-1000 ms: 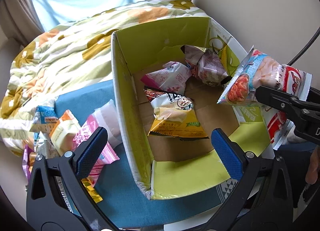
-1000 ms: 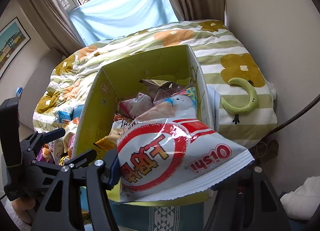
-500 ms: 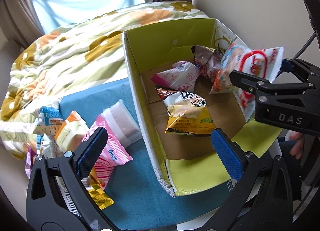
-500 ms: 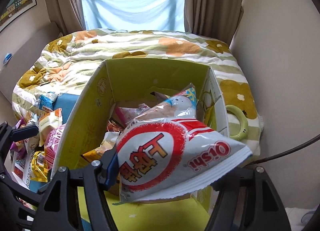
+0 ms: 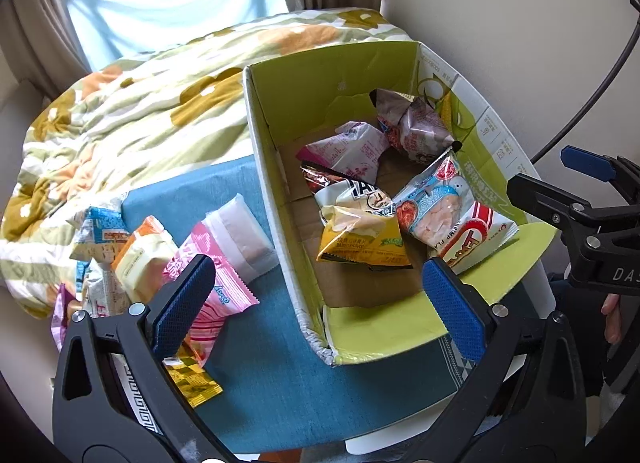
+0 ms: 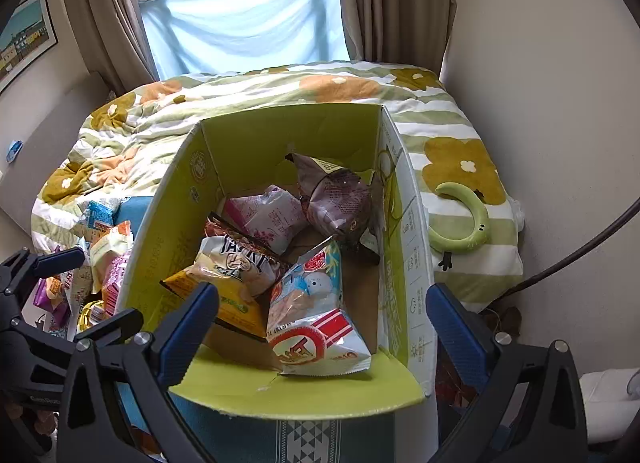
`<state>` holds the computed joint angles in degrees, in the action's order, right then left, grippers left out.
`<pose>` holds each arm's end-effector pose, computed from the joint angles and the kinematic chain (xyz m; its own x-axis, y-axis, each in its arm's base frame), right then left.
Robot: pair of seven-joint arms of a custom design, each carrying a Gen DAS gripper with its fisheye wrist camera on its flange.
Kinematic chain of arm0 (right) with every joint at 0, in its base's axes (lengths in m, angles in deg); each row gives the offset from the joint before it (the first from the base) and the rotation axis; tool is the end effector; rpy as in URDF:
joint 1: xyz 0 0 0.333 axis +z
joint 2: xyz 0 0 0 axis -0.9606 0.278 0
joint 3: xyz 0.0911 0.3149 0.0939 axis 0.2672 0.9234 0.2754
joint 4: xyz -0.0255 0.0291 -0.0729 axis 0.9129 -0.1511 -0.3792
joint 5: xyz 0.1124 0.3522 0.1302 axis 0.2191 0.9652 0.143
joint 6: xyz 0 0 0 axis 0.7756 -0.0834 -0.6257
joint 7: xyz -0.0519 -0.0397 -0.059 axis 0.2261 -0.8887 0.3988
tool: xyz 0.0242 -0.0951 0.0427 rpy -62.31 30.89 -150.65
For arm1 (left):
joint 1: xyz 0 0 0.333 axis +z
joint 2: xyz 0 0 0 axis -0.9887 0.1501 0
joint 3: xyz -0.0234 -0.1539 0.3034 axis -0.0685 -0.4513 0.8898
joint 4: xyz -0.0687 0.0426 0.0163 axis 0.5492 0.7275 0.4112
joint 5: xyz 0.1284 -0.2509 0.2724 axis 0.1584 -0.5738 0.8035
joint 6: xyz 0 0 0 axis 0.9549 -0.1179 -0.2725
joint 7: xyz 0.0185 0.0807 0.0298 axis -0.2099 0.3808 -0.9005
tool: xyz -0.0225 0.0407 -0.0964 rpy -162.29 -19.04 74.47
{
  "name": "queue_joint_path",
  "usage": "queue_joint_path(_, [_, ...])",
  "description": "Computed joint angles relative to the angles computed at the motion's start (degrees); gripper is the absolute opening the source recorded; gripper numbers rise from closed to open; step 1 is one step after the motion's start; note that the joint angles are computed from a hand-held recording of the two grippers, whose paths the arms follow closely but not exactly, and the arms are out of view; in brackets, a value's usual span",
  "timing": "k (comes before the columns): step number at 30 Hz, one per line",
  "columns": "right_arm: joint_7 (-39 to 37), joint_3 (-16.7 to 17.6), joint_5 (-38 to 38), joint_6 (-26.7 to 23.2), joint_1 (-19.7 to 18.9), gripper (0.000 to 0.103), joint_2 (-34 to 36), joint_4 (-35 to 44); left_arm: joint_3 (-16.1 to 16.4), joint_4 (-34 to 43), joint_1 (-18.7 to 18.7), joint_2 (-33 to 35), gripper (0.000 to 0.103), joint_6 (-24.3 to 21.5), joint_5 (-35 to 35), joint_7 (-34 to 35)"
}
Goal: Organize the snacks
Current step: 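Move both tools back over the remaining snack pile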
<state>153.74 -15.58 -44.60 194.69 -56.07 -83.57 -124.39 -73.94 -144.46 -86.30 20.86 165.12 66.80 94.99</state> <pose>0.4610 0.2381 0.4893 -0.0409 -0.9977 -0.0539 -0.8165 0.0645 -0.5737 0.5243 -0.1367 0.4945 -0.3236 -0.9459 -0.0234 -0.8174 0.2919 -0.4966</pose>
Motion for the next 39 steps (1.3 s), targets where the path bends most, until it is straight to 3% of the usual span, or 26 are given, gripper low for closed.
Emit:
queue_joint_path(9, [3.44,1.59,-2.18,1.49,-0.85,0.103,-8.35,-4.84,-1.33,-5.41,0.8,-8.95,0.102,2.01,2.26,-4.24])
queue_joint_path(19, [-0.2,1.46,2.33,6.59,1.15,0.103,-14.63,-8.4,-3.21,-14.8,5.76,-23.16,0.102,1.48,4.42,-12.6])
queue_joint_path(30, [-10.34,1.79,8.86,13.68,7.16,0.103,-7.98,-3.55,-1.64,-22.04,15.24,-33.66,0.102,-1.17,6.73,-18.34])
queue_joint_path(39, [-19.33,2.59,14.48,16.28,11.91,0.103,4.05,5.83,3.62,-21.19,21.32,-28.69,0.102,1.29,6.74,-14.69])
